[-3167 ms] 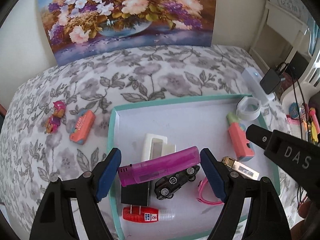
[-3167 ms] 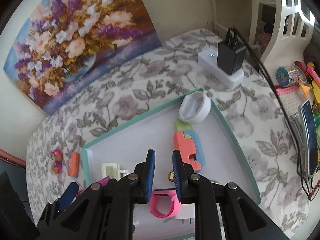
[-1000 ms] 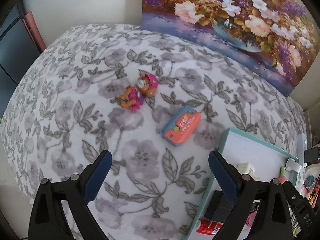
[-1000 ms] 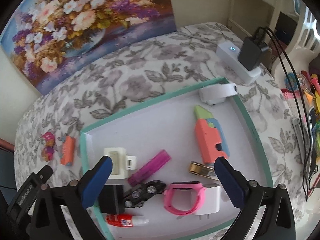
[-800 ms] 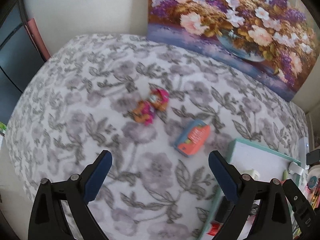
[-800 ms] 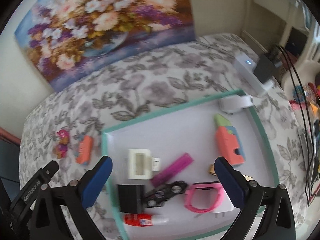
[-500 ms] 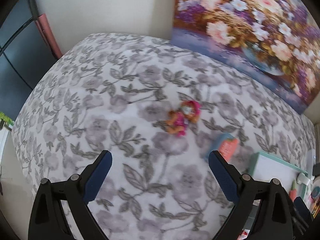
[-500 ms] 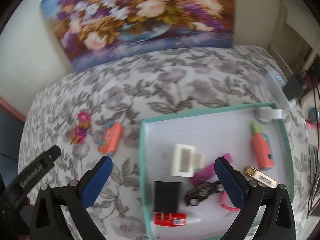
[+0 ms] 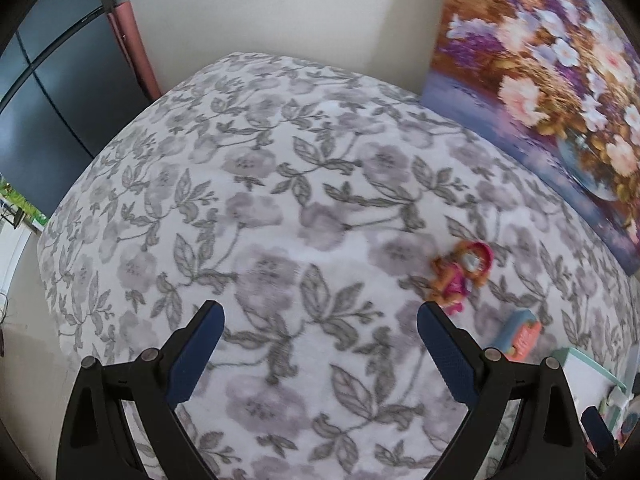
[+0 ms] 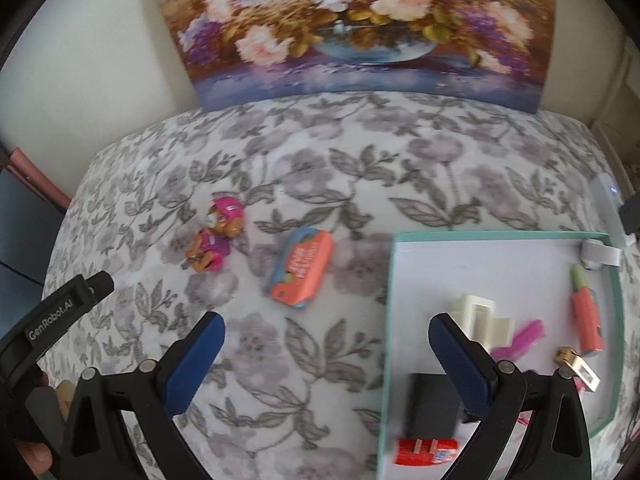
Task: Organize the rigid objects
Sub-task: 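Move both tools back toward the figurine and carrot knife toy, then grasp the pink-helmeted dog figurine with the left tool while the right tool grasps the orange carrot knife toy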
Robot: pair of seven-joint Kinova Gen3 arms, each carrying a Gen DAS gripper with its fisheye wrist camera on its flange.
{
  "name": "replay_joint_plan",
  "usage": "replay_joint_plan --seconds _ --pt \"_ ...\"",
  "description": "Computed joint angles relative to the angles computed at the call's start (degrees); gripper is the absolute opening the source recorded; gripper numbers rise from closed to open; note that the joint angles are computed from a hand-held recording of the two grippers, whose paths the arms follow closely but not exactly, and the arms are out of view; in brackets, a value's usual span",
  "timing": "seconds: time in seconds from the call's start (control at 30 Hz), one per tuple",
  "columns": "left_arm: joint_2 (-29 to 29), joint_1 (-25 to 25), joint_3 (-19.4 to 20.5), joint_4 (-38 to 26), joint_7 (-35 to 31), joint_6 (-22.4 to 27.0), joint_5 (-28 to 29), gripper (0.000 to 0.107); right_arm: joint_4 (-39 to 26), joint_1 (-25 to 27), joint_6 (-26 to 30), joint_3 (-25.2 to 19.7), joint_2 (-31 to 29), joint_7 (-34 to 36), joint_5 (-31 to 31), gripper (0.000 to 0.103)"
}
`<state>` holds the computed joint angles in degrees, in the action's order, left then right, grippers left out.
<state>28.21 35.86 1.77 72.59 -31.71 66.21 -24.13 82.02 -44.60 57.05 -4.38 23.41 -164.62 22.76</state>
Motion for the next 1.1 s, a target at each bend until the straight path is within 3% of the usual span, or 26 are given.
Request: replay_joint_plan --seconds 0.43,0.57,1.1 --pt "3.64 -2.41 -0.46 -2.56 -3.19 -3.96 2.2 0.097 0.68 2.83 -10.26 1.96 2.89 2.53 0.0 0.1" --pt "5.28 -3.17 -0.2 -3.67 -5.52 -5.02 4.08 0.097 -1.59 3.08 -8.93 2.44 5.62 3.96 -1.38 0.089" --pt "8.66 -3.74 -0.51 -4.54 -11.7 -10.27 6.84 0.097 -7.26 2.86 -5.92 3.88 11.63 9.71 -4.22 0.074"
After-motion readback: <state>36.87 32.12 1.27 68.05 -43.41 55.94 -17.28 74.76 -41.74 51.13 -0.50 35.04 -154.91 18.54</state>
